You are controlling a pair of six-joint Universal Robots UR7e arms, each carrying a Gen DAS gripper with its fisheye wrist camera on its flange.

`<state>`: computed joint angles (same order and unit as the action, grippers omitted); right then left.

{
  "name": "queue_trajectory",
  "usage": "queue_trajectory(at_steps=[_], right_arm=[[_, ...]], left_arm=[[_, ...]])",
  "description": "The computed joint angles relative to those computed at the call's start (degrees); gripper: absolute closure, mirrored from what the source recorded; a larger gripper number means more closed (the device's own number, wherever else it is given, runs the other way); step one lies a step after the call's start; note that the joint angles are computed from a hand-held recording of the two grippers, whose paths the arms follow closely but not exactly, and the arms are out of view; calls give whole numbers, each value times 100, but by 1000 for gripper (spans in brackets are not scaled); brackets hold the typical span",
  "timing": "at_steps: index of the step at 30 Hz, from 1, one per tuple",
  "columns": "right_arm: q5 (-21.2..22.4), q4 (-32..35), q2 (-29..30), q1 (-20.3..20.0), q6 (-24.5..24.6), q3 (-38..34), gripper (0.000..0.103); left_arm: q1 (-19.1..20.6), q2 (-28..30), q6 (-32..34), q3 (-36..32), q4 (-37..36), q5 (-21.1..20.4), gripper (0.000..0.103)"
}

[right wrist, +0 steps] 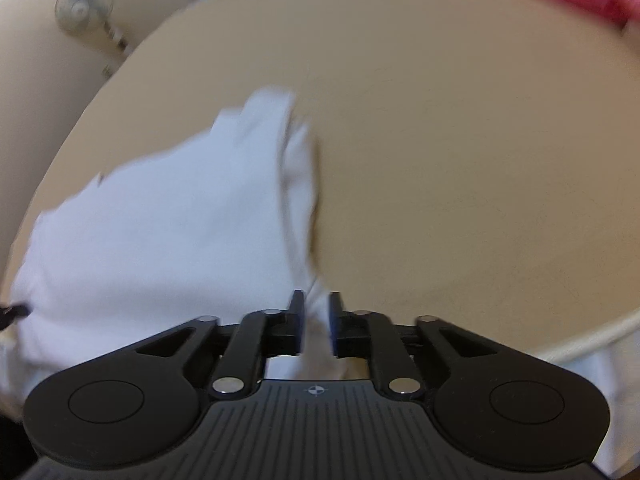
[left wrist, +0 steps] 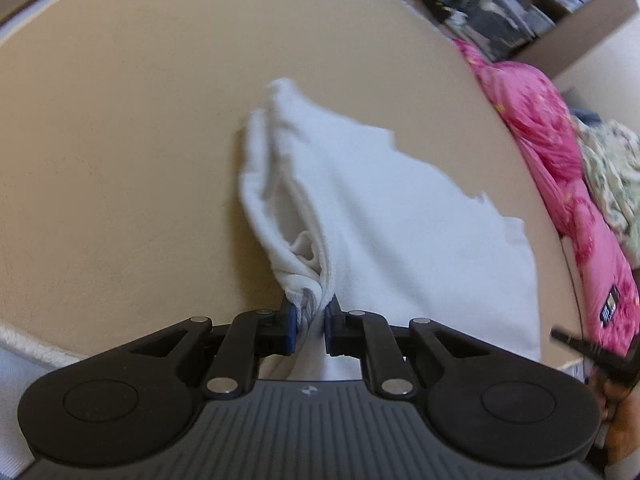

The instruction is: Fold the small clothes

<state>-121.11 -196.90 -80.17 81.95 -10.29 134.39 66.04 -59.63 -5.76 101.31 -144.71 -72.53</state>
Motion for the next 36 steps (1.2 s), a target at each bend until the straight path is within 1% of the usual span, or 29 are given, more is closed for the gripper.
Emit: queue_trajectory(at_steps=[1, 3, 4, 6, 9, 12, 14, 15, 16, 17, 18, 19, 21, 22, 24, 25, 27, 28, 30, 32, 33, 34, 35, 36], right_arm=[[6, -365, 20, 13, -129, -5, 73], [303, -711, -83, -70, -77, 23, 72], [536, -705, -188, -185, -18, -4, 72], [856, -735, -291, -317, 124, -28, 72], [1146, -688, -370, -477, 225, -93, 72], [1336, -628, -430, -559, 326, -129, 72], [1405, -633, -397, -581, 399, -162, 72], [1467, -595, -403, -619, 443, -189, 72], [1530, -551, -418, -659, 486, -203, 72], [1599, -476, -443, -694, 553, -214, 72], [1692, -390, -472, -749, 608, -209, 72], [1735, -299, -534, -745, 681, -157, 72], [1989, 52, -638, -848, 755, -133, 72], [2099, 251, -702, -880, 801, -119, 71], [2319, 669, -763, -952, 855, -129, 70], [2423, 888, -787, -981, 849, -123, 69], [2637, 1326, -795, -1008, 772, -151, 67], [2676, 1506, -770, -981, 689, -176, 66], [2438, 1709, -598, -790, 532, -250, 66], [2038, 1729, -384, -601, 401, -291, 66], [1909, 1720, -327, -554, 356, -290, 67], [1835, 1675, -286, -520, 283, -280, 85], [1888, 1596, -304, -528, 228, -240, 100], [2054, 1499, -378, -589, 198, -201, 100]], left_arm=[[-100, -14, -42, 37, -78, -22, 90], [-376, -5, -176, 90, -238, -65, 90], [-546, 68, -196, 67, -322, -106, 90], [-899, 301, -207, -15, -460, -171, 90], [-1457, 882, -303, -259, -678, -361, 90], [-1938, 1694, -546, -743, -809, -678, 89], [-2188, 2254, -804, -1140, -695, -826, 81], [-2237, 2454, -939, -1317, -555, -1041, 76], [-2239, 2654, -1017, -1555, -374, -1375, 73], [-2209, 2771, -1014, -1671, -349, -1730, 70], [-2210, 2782, -968, -1614, -531, -1844, 62], [-2234, 2711, -843, -1448, -834, -1718, 57], [-2231, 2557, -584, -1156, -1132, -1307, 58], [-2184, 2461, -548, -1027, -1114, -1083, 59], [-2062, 2255, -612, -758, -1031, -778, 62], [-1994, 2160, -633, -597, -1026, -666, 65], [-1872, 2062, -631, -445, -999, -552, 67], [-1836, 2013, -638, -305, -1061, -524, 67], [-1691, 1819, -530, -62, -1127, -503, 67], [-1561, 1624, -438, 184, -1246, -530, 67], [-1510, 1524, -421, 281, -1278, -546, 67], [-1508, 1501, -432, 336, -1358, -536, 67], [-1480, 1408, -376, 436, -1424, -539, 67], [-1468, 1340, -302, 504, -1481, -544, 67]])
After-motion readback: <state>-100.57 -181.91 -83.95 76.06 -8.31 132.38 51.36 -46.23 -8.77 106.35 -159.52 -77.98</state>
